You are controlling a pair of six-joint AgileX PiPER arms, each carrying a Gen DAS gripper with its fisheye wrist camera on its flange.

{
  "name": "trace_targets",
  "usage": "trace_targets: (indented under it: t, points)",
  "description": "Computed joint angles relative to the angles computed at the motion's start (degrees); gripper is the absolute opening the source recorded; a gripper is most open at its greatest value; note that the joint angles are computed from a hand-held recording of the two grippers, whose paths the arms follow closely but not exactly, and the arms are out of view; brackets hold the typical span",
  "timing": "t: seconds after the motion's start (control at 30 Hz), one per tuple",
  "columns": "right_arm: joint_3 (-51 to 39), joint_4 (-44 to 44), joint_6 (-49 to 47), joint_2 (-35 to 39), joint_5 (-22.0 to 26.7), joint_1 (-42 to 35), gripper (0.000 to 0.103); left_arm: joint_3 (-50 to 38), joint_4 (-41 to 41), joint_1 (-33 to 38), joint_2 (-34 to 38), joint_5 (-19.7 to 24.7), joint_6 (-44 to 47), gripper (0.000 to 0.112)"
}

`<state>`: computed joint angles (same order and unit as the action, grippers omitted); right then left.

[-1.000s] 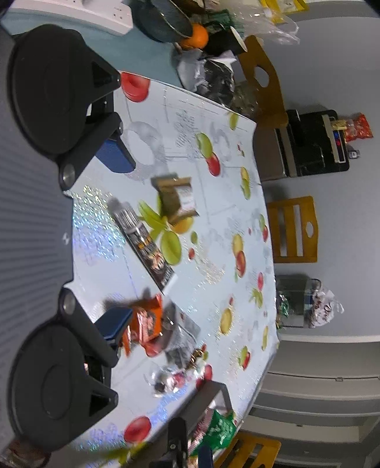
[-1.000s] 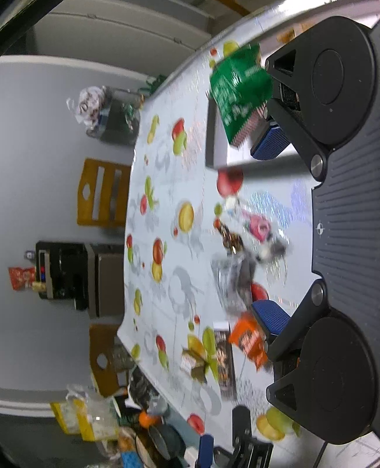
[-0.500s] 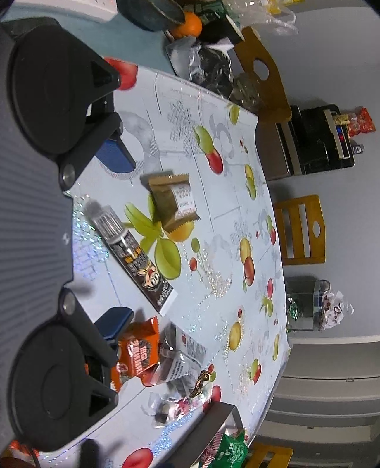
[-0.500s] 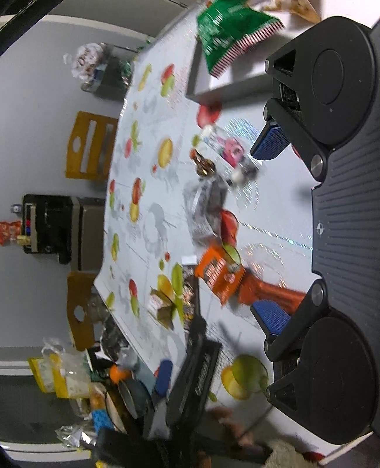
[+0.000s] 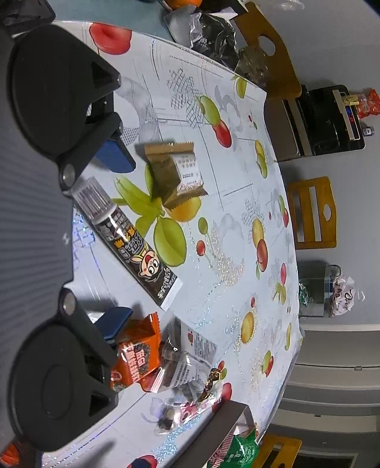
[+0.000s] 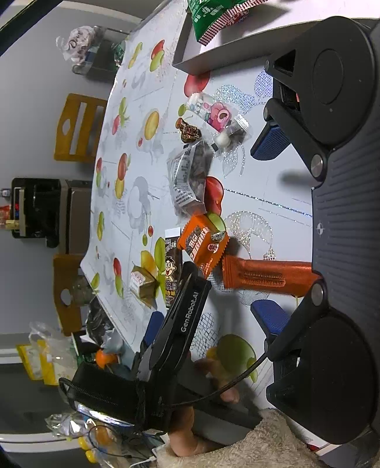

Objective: Organize snacks
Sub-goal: 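Move the left tool to the black-and-white milk tube while the right tool approaches the orange candy bar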

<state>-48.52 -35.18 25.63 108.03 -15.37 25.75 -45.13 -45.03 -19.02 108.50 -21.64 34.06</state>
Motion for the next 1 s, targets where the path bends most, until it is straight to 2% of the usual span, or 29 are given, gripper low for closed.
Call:
trace_targets:
  t: [0.1,0.17,0.37,0.43,0.47,0.6,0.8,1.0]
  points:
    - [-0.1,0.7,-1.3,0.5,-0.5,0.4,0.1,0.2,4.9,0.4,0.8,-0.5,-4.8,0.099]
    - [-0.1,-0.9,-0.2,0.6,-1.4,0.5,0.1,0.8,9.1,0.6,1.4,-1.8,-8.8,0.099]
    - [0.3,-5.2,1.9,0.3,-5.3,0.7,0.099,1.2,15.8,1.8,1.9,-2.1,-15.6,0.099]
    - [-0.3,-4.2,0.9,0.5,-4.1,1.7,0.095,1.3,18.1,2.4,1.9,-1.8,-18.2,0.099]
    - [-0.8,-4.6,1.4,0.8,-3.3,2.0,0.089,1.5,19.0,2.6,1.9,-1.8,-19.1,0.099]
    - [-3.4,-13.7,11.0,2.6,-1.0,2.1,0.071,1.6,19.6,2.7,2.0,-2.0,-19.8,0.1]
    - [-4.5,-18.0,14.8,3.8,-0.1,2.2,0.058,1.3,20.3,2.8,2.2,-1.8,-20.8,0.102]
    - [-3.2,-11.0,6.0,3.5,-0.2,2.8,0.054,1.2,21.5,3.2,2.2,-1.4,-21.7,0.102]
